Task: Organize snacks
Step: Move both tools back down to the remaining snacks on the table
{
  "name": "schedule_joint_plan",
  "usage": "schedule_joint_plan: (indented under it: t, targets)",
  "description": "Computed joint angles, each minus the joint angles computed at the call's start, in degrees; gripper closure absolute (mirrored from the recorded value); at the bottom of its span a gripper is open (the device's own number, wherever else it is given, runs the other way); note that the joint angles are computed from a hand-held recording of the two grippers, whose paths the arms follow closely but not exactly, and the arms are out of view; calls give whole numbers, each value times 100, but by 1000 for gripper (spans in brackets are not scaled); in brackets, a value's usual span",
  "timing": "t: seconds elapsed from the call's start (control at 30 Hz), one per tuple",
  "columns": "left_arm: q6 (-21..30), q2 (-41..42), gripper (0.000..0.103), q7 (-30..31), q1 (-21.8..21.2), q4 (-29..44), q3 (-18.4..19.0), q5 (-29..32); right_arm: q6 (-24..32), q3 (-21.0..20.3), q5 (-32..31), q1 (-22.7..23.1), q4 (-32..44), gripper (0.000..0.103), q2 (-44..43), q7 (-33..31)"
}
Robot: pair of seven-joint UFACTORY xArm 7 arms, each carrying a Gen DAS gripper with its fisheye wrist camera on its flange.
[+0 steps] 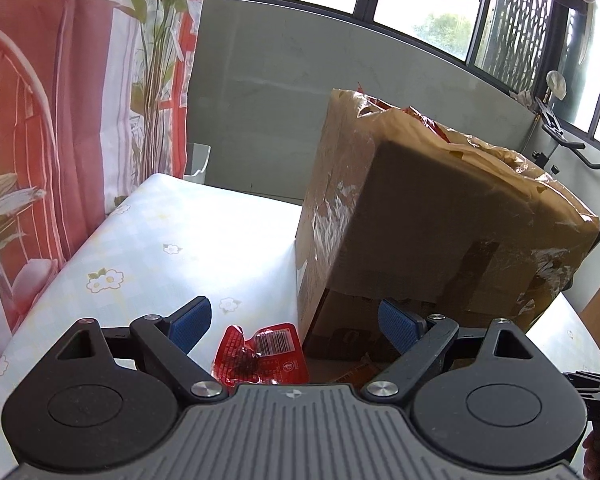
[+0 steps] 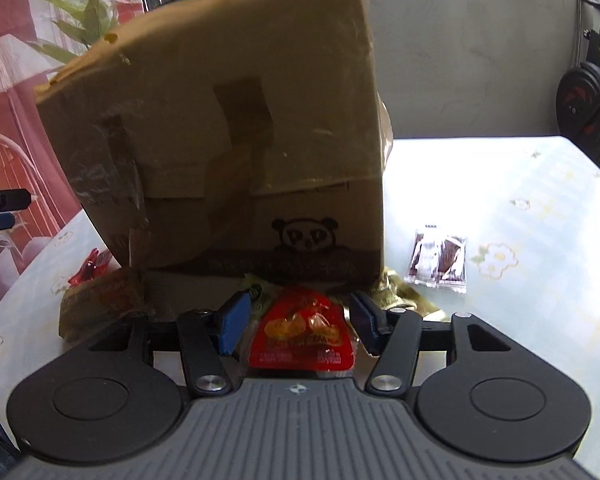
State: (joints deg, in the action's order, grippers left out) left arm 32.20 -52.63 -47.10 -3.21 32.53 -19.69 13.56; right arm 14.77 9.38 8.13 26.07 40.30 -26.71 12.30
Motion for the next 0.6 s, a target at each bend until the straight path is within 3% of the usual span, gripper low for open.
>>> schedule_joint_plan:
  t: [0.47, 0.6]
  targets:
    - [-108, 120, 11, 138, -210, -148, 79, -58, 424, -270, 630, 252, 466, 41, 595, -356]
    - [-66, 68, 11, 134, -210, -181, 56, -72, 365, -162, 731, 161, 458, 43, 660, -306]
